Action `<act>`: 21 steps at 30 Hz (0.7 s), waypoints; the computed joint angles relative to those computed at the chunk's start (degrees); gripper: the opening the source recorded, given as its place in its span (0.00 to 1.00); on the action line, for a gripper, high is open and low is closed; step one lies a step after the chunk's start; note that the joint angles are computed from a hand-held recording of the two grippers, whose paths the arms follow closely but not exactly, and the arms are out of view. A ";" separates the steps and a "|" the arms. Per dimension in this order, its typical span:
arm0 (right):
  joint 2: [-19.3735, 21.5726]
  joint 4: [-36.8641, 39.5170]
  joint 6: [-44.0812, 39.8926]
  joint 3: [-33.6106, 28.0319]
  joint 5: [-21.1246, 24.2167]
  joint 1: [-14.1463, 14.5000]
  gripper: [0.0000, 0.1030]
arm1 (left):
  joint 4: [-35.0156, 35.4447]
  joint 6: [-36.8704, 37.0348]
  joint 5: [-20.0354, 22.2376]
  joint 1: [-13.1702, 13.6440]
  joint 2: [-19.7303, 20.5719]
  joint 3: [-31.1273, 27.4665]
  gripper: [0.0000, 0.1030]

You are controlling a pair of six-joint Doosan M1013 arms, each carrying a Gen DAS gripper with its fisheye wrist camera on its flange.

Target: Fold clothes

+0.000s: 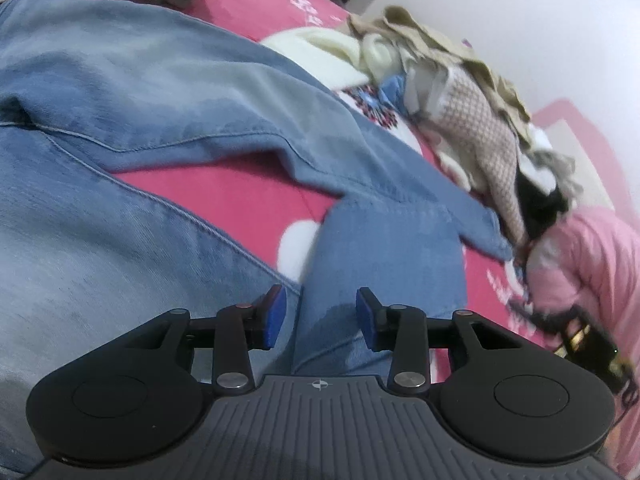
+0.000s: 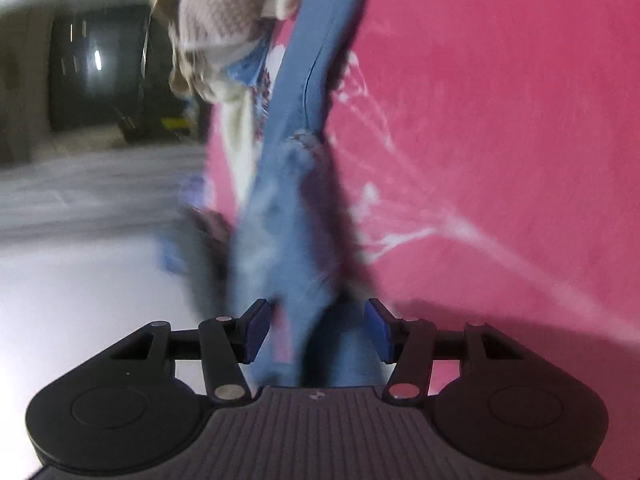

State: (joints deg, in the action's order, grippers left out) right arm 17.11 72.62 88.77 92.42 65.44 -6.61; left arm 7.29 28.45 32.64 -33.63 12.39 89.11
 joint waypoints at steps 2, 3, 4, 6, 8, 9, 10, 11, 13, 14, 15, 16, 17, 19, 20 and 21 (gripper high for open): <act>0.43 2.97 1.62 0.67 -0.85 0.35 0.54 | 0.13 0.53 0.65 -0.27 0.04 -0.03 0.38; 0.74 3.58 1.87 0.62 -1.29 0.64 0.55 | -0.03 0.56 0.58 -0.30 0.05 -0.03 0.38; 1.06 4.31 1.77 0.58 -1.65 0.91 0.55 | -0.03 0.43 0.41 -0.34 0.00 0.05 0.38; 1.70 6.03 1.48 0.55 -2.29 1.42 0.51 | 0.21 0.03 0.24 -0.43 -0.10 0.20 0.38; 2.11 8.05 1.08 0.80 -3.14 1.72 0.42 | -0.17 0.11 0.23 -0.49 -0.15 0.33 0.39; 2.15 8.42 0.55 0.78 -4.09 1.90 0.37 | -0.51 0.31 0.23 -0.51 -0.16 0.39 0.39; 2.18 8.56 0.19 0.71 -4.96 2.07 0.34 | -0.85 0.63 0.34 -0.53 -0.14 0.42 0.39; 2.17 8.21 0.14 0.59 -5.77 2.22 0.31 | -1.12 0.97 0.56 -0.56 -0.08 0.39 0.39; 2.07 7.31 -0.05 0.48 -7.55 2.40 0.22 | -1.64 1.62 0.85 -0.59 0.08 0.32 0.40; 2.02 6.97 -0.28 0.45 -8.38 2.47 0.16 | -1.89 1.93 0.96 -0.60 0.16 0.28 0.40; 1.83 6.98 -1.23 0.54 -9.16 2.46 0.14 | -1.98 2.13 1.08 -0.63 0.24 0.21 0.40; 1.44 7.19 -3.02 0.78 -10.05 2.38 0.10 | -2.05 2.34 1.19 -0.67 0.32 0.13 0.41; 0.99 7.20 -5.08 0.92 -11.00 2.31 0.07 | -2.04 2.60 1.24 -0.71 0.37 0.06 0.41; -0.47 5.93 -10.36 0.73 -13.52 2.17 0.07 | -2.03 3.18 1.35 -0.78 0.44 -0.10 0.41; -1.51 4.96 -13.31 0.60 -14.77 1.95 0.06 | -2.24 3.58 1.38 -0.80 0.50 -0.22 0.41; -2.62 3.80 -16.33 0.47 -16.18 1.70 0.06 | -2.71 4.21 1.28 -0.80 0.58 -0.36 0.41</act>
